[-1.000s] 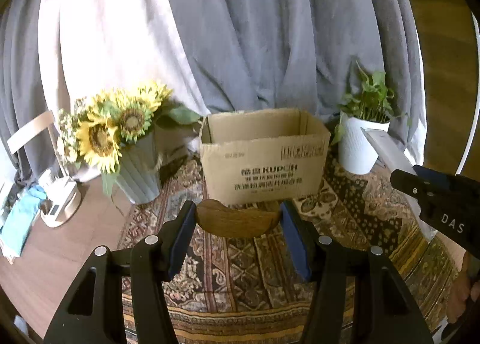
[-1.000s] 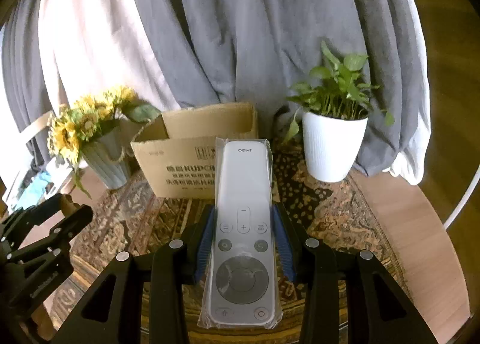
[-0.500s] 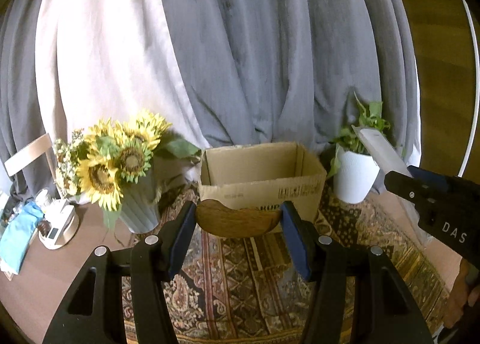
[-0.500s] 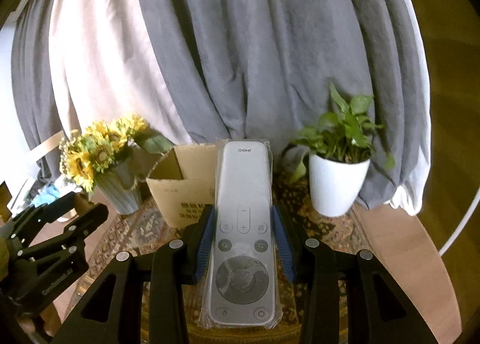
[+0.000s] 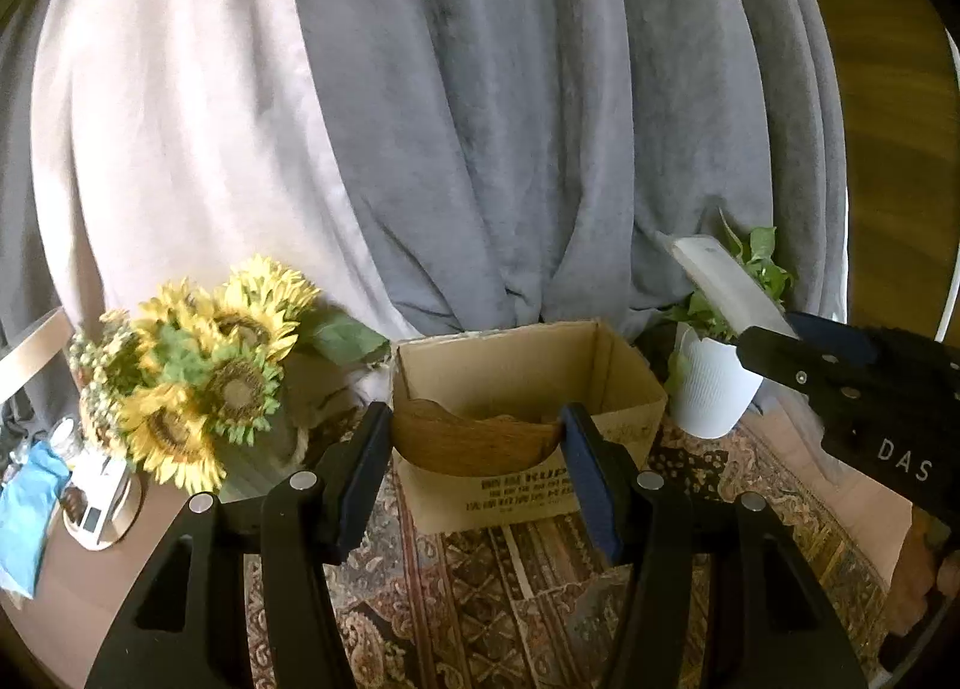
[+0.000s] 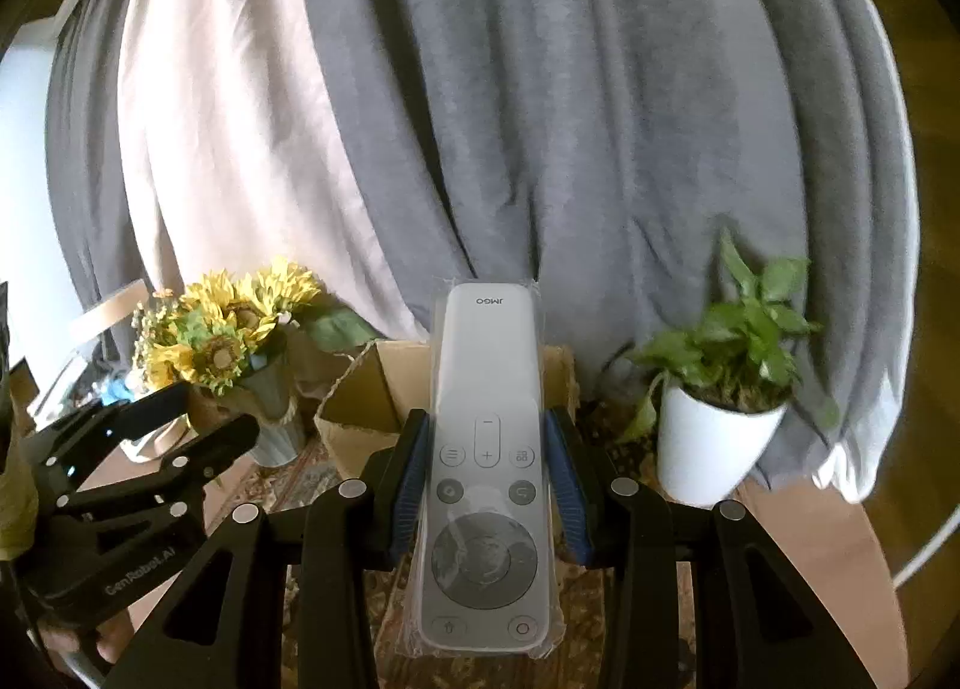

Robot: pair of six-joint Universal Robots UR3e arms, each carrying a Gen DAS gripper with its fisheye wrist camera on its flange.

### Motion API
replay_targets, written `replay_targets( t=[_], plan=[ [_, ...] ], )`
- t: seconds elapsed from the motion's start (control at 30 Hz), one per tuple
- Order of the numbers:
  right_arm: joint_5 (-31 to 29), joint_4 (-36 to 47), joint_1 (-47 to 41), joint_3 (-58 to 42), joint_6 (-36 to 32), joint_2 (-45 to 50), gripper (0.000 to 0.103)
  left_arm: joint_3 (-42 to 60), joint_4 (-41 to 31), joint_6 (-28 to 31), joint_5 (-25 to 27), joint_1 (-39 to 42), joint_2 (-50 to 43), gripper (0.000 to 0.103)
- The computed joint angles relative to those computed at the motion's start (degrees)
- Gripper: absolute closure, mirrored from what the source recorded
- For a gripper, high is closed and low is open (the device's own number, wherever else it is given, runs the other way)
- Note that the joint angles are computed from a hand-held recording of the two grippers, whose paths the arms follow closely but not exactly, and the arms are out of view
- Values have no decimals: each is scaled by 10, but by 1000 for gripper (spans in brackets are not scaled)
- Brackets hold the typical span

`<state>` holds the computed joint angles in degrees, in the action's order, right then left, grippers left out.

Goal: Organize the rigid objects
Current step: 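Lift and carry the wooden piece and remote with both tools toward the box, then lower wooden piece and remote into the box and open both tools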

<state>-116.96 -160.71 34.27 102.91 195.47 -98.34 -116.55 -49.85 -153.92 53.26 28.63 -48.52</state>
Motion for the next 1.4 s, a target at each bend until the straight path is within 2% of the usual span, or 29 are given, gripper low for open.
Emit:
replay_targets(
  t=[0.17,0.5,1.0,1.4],
  plan=[
    [60,30,-46,-58,-42,29,63,45,69,-29,50,-62,-95,46],
    [182,120,-124,-189,-101,93,63,166,94,-45,105,-125,-242,46],
    [291,268,-195,-433,-216,262,63,337,71,-43,182,-199,-446,46],
    [348,373,-231,-570,-262,395,63,441,14,-20,227,-232,-583,46]
  ],
)
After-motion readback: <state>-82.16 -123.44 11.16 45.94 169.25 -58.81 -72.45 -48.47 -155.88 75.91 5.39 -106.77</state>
